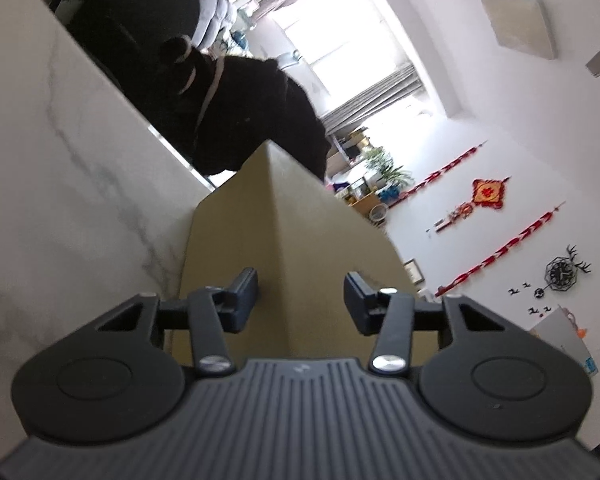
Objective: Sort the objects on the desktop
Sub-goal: 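Press the lid rim down over the box walls with both grippers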
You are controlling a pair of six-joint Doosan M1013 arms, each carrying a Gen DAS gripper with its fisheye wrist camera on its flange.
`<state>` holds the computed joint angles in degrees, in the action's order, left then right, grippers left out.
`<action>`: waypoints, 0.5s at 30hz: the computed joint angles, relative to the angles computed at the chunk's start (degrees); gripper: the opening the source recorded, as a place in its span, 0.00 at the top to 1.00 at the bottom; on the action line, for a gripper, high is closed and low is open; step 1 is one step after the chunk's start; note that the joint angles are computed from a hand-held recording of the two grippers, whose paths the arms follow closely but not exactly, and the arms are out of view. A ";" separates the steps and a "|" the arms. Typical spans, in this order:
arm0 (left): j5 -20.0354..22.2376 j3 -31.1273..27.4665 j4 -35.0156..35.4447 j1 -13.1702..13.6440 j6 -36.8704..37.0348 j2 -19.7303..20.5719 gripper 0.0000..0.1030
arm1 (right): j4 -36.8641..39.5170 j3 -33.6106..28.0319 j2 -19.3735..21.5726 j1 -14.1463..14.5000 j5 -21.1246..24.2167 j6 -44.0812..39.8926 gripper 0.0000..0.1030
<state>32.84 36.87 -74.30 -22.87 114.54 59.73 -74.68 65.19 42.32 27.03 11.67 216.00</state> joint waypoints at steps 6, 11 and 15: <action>1.19 -0.64 -0.25 0.27 0.40 0.18 0.50 | -12.64 1.22 -0.18 -0.19 -1.10 14.91 0.44; 5.25 -4.44 4.27 0.69 -8.16 2.72 0.42 | -10.39 1.11 -0.24 -0.11 -1.04 12.56 0.44; 6.61 -5.23 3.54 0.79 -10.44 3.62 0.48 | -10.46 1.13 -0.27 -0.15 -1.27 12.68 0.44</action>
<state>39.44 31.64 -70.76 -22.08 104.11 63.35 -85.14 66.32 42.05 26.88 10.40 228.68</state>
